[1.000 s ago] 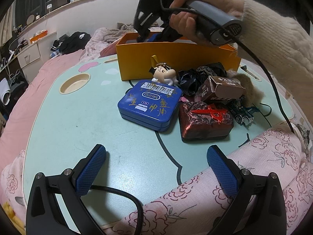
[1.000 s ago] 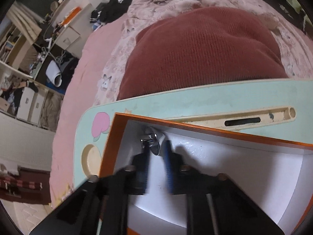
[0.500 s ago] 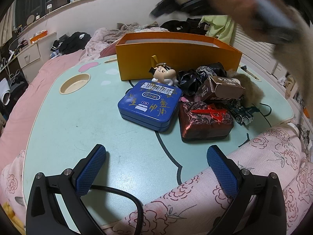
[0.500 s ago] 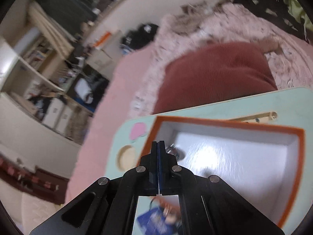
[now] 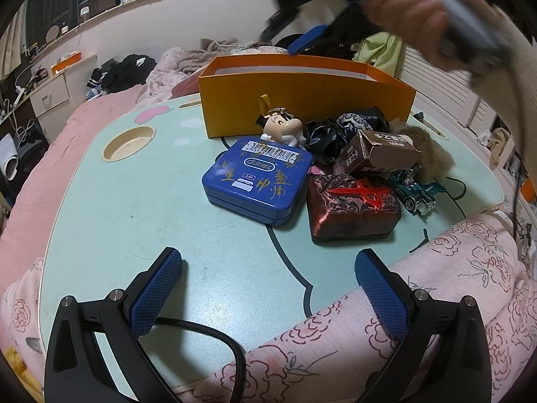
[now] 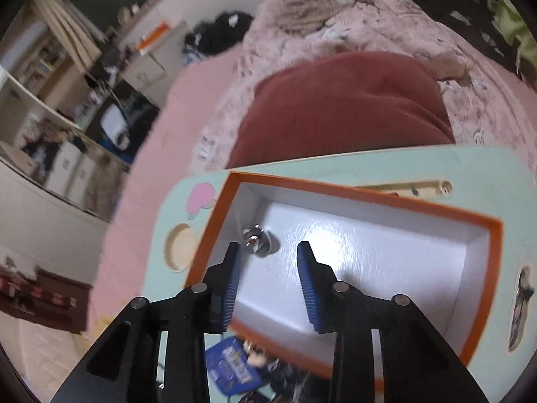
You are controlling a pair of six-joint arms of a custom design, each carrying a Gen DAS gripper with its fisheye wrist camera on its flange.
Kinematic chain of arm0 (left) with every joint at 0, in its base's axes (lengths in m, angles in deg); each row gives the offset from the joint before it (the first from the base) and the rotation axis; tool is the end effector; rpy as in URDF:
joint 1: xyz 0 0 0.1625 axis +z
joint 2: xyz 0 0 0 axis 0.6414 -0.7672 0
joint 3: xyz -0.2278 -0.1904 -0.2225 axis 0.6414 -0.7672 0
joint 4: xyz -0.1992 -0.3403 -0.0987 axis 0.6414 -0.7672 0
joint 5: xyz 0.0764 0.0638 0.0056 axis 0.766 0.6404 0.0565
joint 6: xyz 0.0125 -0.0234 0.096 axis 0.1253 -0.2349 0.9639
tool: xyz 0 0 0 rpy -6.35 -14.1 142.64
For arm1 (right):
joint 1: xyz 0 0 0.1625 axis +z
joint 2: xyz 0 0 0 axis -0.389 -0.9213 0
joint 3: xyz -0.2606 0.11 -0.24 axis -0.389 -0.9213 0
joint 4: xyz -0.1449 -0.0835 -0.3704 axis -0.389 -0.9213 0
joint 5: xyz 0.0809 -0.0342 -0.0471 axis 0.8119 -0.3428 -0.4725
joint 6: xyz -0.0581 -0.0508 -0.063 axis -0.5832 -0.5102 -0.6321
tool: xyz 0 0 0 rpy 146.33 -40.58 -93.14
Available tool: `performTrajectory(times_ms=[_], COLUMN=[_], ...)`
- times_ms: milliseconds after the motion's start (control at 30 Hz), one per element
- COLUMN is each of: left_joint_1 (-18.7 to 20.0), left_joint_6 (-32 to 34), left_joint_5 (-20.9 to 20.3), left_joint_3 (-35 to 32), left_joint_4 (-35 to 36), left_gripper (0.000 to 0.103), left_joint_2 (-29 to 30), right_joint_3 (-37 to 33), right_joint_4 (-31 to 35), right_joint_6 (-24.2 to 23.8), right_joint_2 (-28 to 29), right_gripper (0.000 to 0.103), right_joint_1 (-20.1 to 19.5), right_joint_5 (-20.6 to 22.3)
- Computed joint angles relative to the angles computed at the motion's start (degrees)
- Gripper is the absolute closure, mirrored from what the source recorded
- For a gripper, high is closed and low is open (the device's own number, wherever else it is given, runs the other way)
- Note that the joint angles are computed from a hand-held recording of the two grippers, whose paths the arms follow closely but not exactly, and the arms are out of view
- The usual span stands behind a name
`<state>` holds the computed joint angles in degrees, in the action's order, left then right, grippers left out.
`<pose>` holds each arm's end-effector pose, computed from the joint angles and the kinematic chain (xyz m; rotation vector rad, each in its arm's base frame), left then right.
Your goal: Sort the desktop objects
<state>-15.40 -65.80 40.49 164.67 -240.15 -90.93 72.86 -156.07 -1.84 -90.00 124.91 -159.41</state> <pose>-0.1891 -0.3230 -0.0036 0.3990 2.2456 -0.8683 0.2105 -0.5398 0.0726 0.1114 -2.7243 0.5841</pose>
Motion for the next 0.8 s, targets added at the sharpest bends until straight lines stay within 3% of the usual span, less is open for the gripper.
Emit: performTrajectory(times_ms=[133,333,433,467,500,667,800], left_joint_1=[0.19,0.13,0.15,0.04,0.03,-0.12,-0.08], left_joint_6=[0.60,1.02,1.11,0.91,0.83,0.69,0.76], left_joint_5=[0.14,0.32,0.35,0.32,0.30,0.30,0.29], left_joint_3=[0.30,0.90,0.93,1.00,1.00,1.15,1.13], left_joint_4=[-1.28,-2.77,-3.02,-2.85,-2.75,-2.72,-2.67], left_gripper=[0.000,0.000,0.000,0.000,0.000,0.000,0.000], left_joint_2=[0.28,0.46,0.58,0.51,0.49,0.31,0.28], right_joint_3=[-6.74,-13.66,-14.73,-14.50,-14.11,-9.59,-1.47], right_joint_4=[6.60,14.57,15.29,14.50,13.12,6.98,-1.25], right_joint_6=[0.19,-0.07,-0.37,-0.87,-1.69,-2.39,-5.30], right_joint_2=[5.09,10.78,12.37,12.49,12.40,8.86,1.77], right_gripper=[0.057,0.055,0.056,0.057,0.076,0.075,0.075], right_joint_1=[0.32,-0.12,-0.48,-0.39,-0.35,-1.28,-0.41], right_joint_5=[-2.30,-5.07,-6.73,-7.10,-7.03,-3.02,1.17])
